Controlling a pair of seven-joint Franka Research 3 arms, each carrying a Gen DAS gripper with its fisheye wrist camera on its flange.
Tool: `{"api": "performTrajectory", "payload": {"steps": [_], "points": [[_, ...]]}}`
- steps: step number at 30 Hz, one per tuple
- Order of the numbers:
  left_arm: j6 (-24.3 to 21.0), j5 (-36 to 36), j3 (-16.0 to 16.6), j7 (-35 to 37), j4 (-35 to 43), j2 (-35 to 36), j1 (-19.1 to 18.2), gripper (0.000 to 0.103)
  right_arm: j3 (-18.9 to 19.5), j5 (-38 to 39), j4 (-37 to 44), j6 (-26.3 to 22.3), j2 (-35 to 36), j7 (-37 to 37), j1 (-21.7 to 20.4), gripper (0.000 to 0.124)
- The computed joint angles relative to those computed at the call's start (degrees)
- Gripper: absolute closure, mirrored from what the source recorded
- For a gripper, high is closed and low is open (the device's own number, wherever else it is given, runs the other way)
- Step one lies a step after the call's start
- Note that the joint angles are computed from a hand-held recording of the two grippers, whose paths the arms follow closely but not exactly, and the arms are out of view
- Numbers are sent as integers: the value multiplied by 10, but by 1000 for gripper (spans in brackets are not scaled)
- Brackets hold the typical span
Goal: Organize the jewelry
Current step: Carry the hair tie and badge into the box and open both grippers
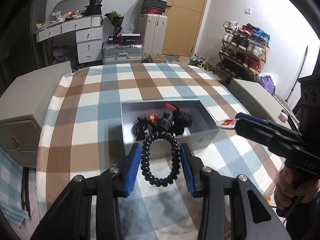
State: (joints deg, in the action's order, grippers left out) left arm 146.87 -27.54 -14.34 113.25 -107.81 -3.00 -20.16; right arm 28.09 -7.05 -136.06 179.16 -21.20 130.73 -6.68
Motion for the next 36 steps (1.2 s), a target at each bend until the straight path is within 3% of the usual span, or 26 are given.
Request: {"api": "performTrajectory", "payload": {"steps": [11,19,26,28,33,35,36], "points": [[-27,57,-22,-47,103,89,13,69,-13,-47,64,8,63,-16,-27,84],[-49,82,-42,-69,161,145,26,69,-40,-96,88,11,111,21,-29,84],[-67,88,-52,-76,182,166,33,69,-88,-145,95,9,139,59,7,84],[-69,91,-53,-78,184,168,33,69,-113,-137,94,11,146,49,34,84],[-74,85,-55,-79,182,163,36,56,-141,-159,94,-1,152,64,63,77],[-74,90,-53,-81,181,160,35,44,-147,-171,87,1,148,74,69,61],[-69,87,-54,-78,175,155,36,41,-144,-184,82,6,143,85,65,60]]}}
